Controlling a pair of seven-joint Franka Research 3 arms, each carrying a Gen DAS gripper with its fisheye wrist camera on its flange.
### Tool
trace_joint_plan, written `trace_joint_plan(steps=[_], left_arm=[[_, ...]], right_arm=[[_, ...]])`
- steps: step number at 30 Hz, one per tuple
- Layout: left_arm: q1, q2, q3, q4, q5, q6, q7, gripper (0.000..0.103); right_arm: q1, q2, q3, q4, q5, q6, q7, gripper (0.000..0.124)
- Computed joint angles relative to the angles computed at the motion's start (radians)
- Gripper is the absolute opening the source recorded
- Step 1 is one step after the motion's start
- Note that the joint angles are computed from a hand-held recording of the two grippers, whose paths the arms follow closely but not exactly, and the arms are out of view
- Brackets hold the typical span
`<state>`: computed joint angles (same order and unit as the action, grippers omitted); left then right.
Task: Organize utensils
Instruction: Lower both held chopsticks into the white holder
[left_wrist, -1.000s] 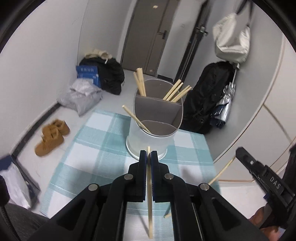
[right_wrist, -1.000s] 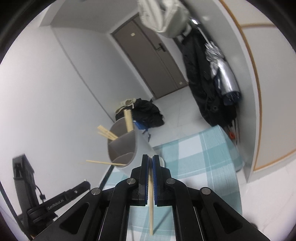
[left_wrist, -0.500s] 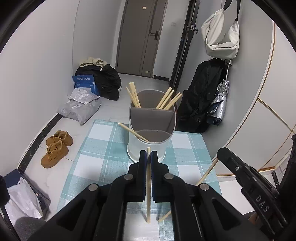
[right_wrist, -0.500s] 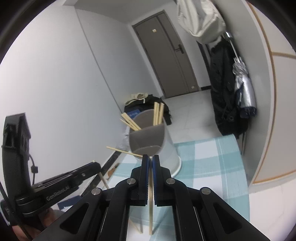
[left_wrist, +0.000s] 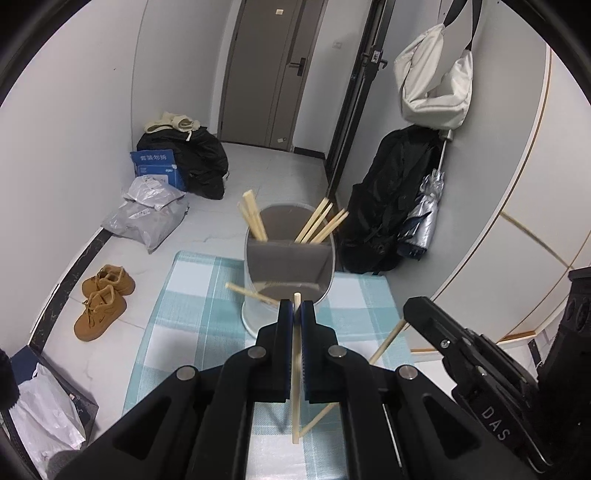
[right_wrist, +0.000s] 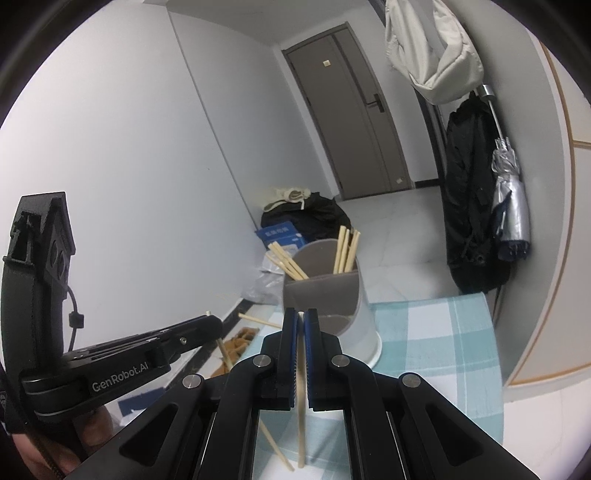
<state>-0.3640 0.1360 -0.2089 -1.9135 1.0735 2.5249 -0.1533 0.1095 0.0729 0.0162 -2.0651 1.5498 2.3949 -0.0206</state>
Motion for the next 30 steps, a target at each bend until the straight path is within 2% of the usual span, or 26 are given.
trace_joint_plan(steps=[8, 14, 23, 30], left_arm=[[0.023, 0.0, 0.013, 0.073, -0.033, 0.018, 0.075, 0.0], [0.043, 0.022, 0.027, 0.162, -0.08, 0.036, 0.156, 0.0], [0.051, 0.105, 0.068, 0.31, -0.127, 0.057, 0.289, 0.0], [0.06, 0.167, 0.108, 0.392, -0.156, 0.07, 0.371, 0.0]], right_arm=[[-0.002, -0.023, -0.005, 0.058, -0.026, -0.047, 0.063, 0.003], [0.009, -0.01, 0.0, 0.15, -0.048, -0.034, 0.109, 0.003], [0.006, 0.127, 0.039, 0.397, -0.112, -0.01, 0.187, 0.003], [-0.005, 0.27, 0.101, 0.593, -0.192, 0.058, 0.243, 0.003]])
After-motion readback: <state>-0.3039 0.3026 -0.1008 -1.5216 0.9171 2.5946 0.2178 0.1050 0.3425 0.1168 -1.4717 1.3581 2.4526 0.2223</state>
